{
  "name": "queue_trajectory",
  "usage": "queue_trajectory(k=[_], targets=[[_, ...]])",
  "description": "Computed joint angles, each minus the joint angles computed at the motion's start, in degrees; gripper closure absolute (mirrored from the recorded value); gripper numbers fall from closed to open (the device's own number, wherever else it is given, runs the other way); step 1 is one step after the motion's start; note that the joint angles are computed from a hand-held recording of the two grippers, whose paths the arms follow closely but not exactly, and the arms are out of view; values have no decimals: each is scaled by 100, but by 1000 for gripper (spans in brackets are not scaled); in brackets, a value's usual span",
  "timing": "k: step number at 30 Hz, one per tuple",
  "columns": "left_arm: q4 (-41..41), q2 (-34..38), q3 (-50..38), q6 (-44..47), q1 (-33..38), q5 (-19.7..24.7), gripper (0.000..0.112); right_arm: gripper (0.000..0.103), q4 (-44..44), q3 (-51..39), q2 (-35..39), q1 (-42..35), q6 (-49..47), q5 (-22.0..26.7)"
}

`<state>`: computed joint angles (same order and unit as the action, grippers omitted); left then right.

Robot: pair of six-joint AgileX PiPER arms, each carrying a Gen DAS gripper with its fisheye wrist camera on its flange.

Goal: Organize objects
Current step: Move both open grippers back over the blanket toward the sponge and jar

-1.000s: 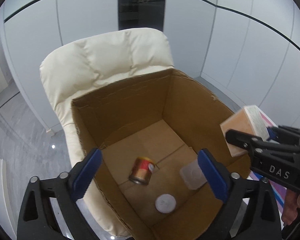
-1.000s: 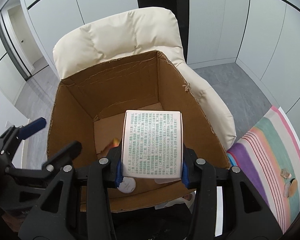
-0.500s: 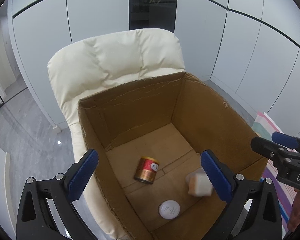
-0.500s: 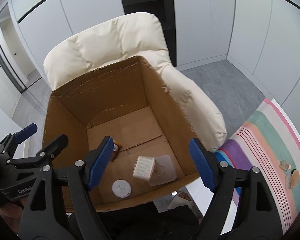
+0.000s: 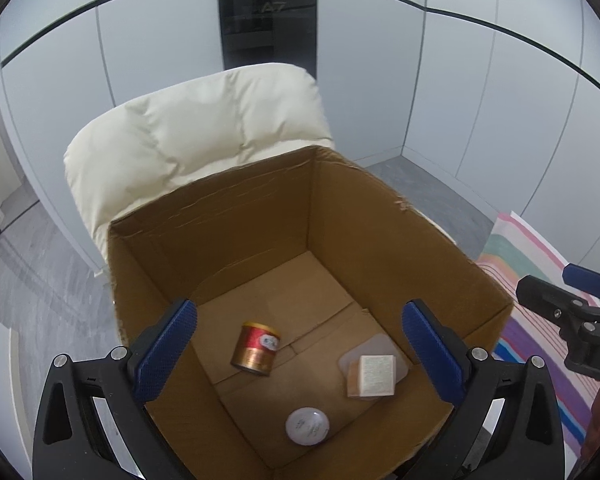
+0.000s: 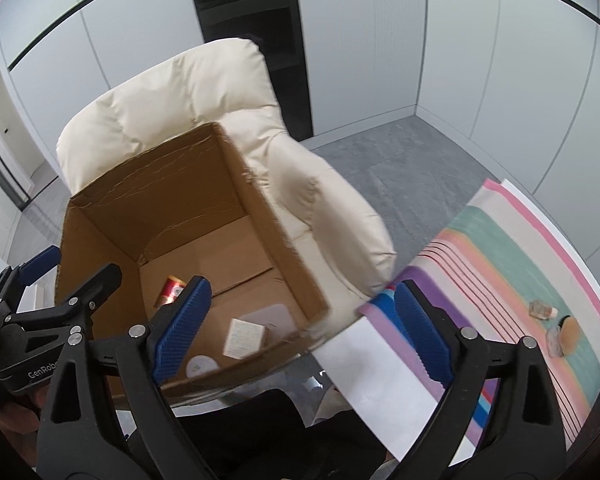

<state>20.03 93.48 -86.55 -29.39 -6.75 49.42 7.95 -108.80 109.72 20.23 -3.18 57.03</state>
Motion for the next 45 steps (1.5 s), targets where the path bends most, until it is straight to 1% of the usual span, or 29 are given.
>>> queue_trajectory(k=[7,11,20,35,45], targets=[[97,205,-247,-116,-379,87,9,3,-59,468,-291,-360,22,-266],[150,338,-409,-165,-595,138,9,0,-5,618,-396,-623,10,-296],[178,625,-830,-187,-1051,261,9,0,-68,874,-598,-1100,-9,-340],[116,1099,-1574,-113,-1684,483,9,0,42,1338,-946,-1844,-299,-468],[-110,1535,-2232,110,-2121,662,9,0,177,1589,-1150,-2508,-526,-501]])
